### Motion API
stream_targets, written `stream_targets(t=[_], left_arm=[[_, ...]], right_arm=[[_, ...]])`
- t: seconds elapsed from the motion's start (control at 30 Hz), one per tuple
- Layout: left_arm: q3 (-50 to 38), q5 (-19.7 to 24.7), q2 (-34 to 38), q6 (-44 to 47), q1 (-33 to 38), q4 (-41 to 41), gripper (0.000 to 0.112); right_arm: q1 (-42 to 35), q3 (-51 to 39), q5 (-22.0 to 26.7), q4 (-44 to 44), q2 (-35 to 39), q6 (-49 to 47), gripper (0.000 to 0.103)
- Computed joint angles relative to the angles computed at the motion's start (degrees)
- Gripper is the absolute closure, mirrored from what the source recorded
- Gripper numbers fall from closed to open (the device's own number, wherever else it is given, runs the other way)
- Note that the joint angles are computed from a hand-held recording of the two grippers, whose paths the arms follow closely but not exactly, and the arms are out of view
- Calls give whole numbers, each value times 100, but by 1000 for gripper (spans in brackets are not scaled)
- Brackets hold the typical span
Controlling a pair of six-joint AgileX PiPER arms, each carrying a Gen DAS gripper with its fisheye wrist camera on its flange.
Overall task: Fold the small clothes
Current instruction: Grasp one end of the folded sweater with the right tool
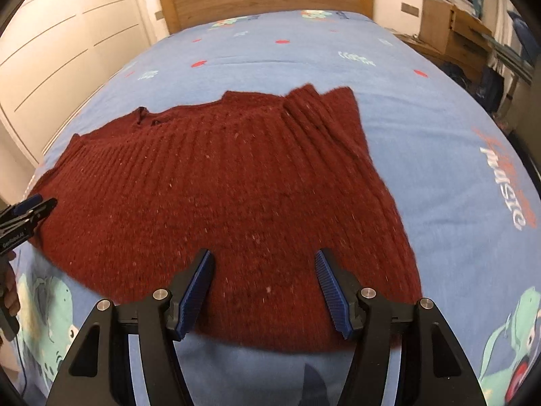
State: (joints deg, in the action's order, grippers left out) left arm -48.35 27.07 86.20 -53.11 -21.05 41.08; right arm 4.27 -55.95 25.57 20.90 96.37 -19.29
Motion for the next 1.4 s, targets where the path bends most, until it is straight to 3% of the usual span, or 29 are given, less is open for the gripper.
stream_targets(t=[0.33,0.7,0.93,1.27,1.33,1.4], left_arm=[[188,153,-293,97,-96,-216,52],[691,495,-1171,157,-203,-641,52],[1051,669,-1653,288,-109,-1018,52],[1325,803,-1991,606,201,-1307,52],[1340,770,-2026,739,340,-1406,52],[1346,727,-2037,895,472,-1525,52]], right_arm=[[-425,566,226,472,-595,-158,39],[-1658,1837,796,3092,-1200,-1859,37],[-2241,1806,1245,5032,-717,-2963,28],[-2657,1563,1797,7323,242,-3947,27],[-2699,1522,1877,7509,349,-3938,31],[-2736,1492,1950,7617,430,-3937,46]])
